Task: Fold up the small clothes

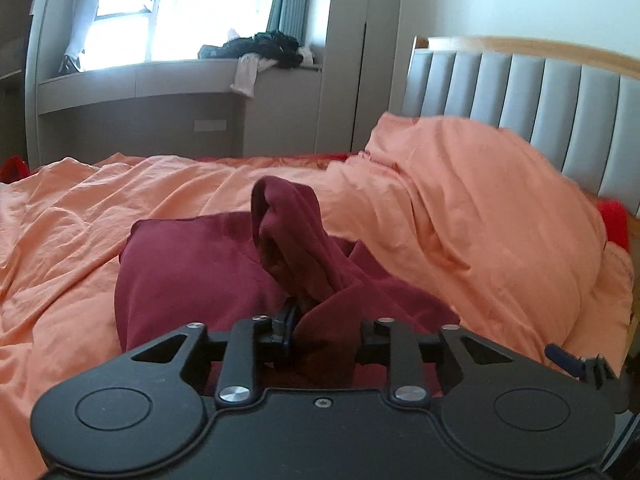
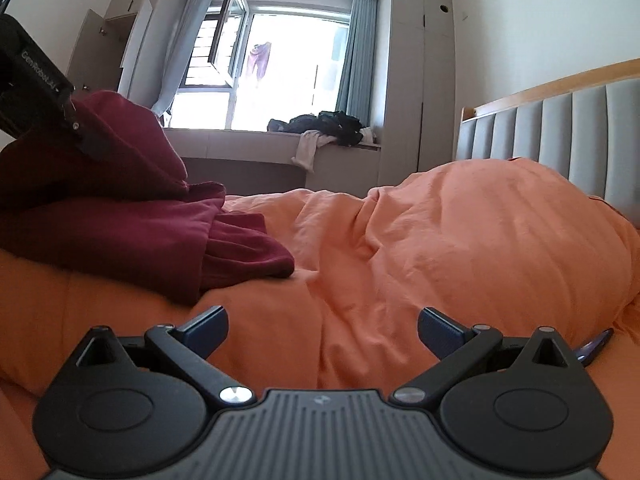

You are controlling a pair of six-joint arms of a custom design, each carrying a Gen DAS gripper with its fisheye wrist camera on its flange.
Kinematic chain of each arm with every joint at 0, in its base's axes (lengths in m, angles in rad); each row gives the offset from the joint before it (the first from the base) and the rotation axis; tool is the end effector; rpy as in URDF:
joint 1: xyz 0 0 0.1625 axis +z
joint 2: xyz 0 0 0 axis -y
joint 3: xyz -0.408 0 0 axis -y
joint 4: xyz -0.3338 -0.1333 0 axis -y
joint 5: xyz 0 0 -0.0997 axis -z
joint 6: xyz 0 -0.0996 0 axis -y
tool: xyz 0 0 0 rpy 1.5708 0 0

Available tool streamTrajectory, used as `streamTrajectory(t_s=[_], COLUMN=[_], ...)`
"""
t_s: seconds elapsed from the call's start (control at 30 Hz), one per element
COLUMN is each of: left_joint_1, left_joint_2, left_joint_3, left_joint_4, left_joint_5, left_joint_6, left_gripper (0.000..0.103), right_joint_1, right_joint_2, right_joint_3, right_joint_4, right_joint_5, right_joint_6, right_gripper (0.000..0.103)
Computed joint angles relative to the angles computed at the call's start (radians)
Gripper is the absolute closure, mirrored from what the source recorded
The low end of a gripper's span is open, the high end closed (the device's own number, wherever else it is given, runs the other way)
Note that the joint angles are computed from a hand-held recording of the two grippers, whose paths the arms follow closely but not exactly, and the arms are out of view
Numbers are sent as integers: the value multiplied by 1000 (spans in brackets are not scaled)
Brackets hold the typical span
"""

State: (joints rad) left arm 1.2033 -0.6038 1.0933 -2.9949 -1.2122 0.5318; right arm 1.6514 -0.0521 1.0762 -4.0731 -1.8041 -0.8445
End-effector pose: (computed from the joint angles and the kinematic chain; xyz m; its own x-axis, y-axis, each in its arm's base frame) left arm -0.1177 -0.7741 0.2620 -0.7324 0.3441 -0.5876 0.6785 0.4409 -0.5875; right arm 0.1652 -0.6756 -0.0111 -0.6508 0.0315 0.7586 -0.7438 0.1742 -0.6453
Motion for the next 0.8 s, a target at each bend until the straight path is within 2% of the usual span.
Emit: streamTrajectory(t_s=[0.03, 0.13, 0.17, 0.23, 0.33, 0.4, 0.57, 0.63, 0.7, 0.8], left_joint_1=[6, 33, 41, 40, 35, 35, 51, 46, 39, 27], left_joint_2=[-11, -27, -31, -33, -24, -28, -77, -86, -86, -74], left_joint_3=[16, 62, 78, 89, 111, 147, 249, 273, 286, 295], left_joint_4=[-13, -91, -121, -155, -260, -339, -433, -442, -454, -486], left_joint_5=[-29, -132, -159, -157, -106, -95, -159, -124, -91, -58], left_joint_6=[-13, -40, -46, -46, -27, -4, 35, 57, 97, 169], left_gripper=[46, 20, 18, 13, 1, 1, 1, 0, 0, 0], right_joint_1=[2, 5, 6, 9, 12, 8, 1, 5, 6, 6], right_joint_2=[4, 21, 25, 28, 25, -6, -65, -83, -108, -151], right_joint_3=[-9, -45, -59, -72, -80, -37, 23, 23, 18, -13], right_joint_4=[5, 25, 42, 67, 75, 76, 100, 134, 205, 391], right_joint_5=[-6, -34, -49, -79, -86, -39, 71, 111, 172, 276], right_joint_6=[1, 13, 26, 46, 69, 117, 212, 233, 272, 361], right_gripper=[0, 0, 0, 0, 0, 0, 0, 0, 0, 0])
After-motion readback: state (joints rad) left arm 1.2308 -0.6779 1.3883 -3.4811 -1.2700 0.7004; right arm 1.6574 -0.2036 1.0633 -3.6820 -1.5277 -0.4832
